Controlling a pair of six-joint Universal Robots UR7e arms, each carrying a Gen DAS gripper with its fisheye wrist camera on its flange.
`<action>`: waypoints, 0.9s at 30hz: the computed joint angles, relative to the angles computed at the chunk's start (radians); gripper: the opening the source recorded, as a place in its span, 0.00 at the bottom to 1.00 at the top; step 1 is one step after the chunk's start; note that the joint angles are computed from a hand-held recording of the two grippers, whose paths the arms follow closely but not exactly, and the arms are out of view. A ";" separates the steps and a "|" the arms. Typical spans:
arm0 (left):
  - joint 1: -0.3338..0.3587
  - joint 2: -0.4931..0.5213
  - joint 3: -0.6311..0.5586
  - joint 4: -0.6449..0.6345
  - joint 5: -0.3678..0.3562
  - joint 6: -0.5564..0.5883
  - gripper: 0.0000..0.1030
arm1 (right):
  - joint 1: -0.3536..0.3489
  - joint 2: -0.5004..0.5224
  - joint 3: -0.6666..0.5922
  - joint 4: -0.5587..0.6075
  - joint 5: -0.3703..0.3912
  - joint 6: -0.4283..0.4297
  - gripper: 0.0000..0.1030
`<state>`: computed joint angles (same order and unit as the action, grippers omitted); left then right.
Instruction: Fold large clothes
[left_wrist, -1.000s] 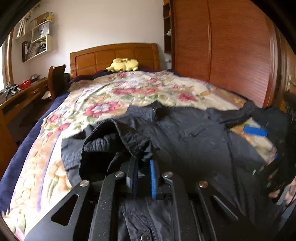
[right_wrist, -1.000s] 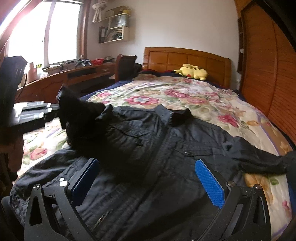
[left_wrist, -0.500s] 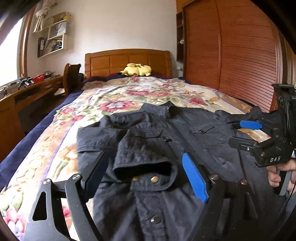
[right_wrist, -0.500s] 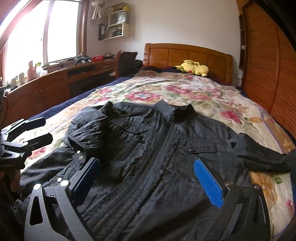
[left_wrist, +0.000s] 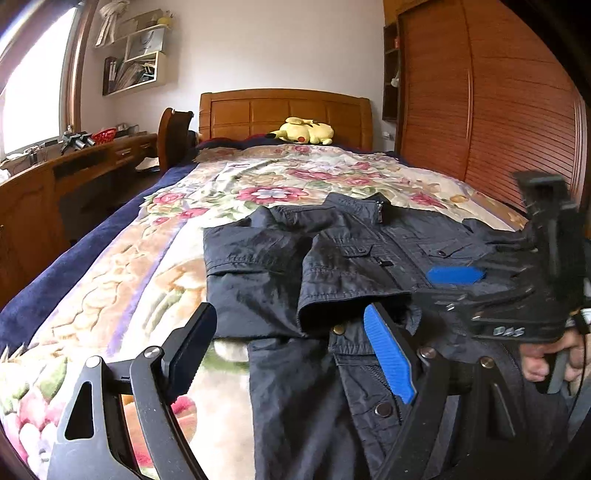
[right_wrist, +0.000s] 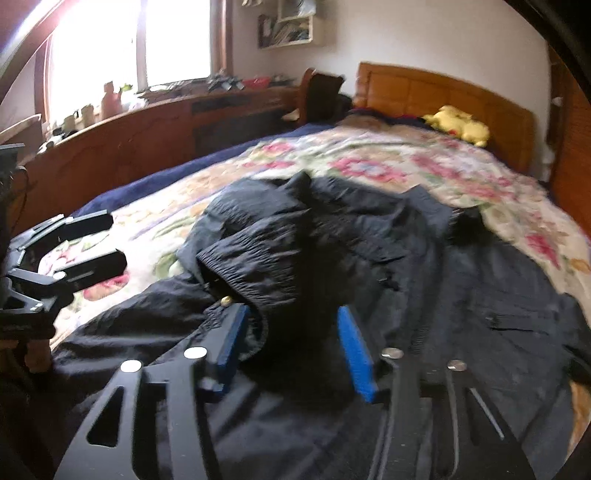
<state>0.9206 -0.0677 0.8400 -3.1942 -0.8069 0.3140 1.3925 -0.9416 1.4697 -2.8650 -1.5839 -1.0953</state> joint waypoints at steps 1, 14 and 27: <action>0.002 -0.004 0.007 -0.003 -0.002 -0.001 0.80 | 0.004 0.011 -0.018 0.027 -0.013 -0.004 0.34; -0.001 0.000 0.008 -0.006 -0.005 0.010 0.80 | -0.016 0.030 -0.078 0.076 0.040 0.051 0.02; -0.032 0.046 -0.058 0.043 -0.081 0.014 0.80 | -0.117 -0.134 0.034 -0.132 0.129 0.121 0.02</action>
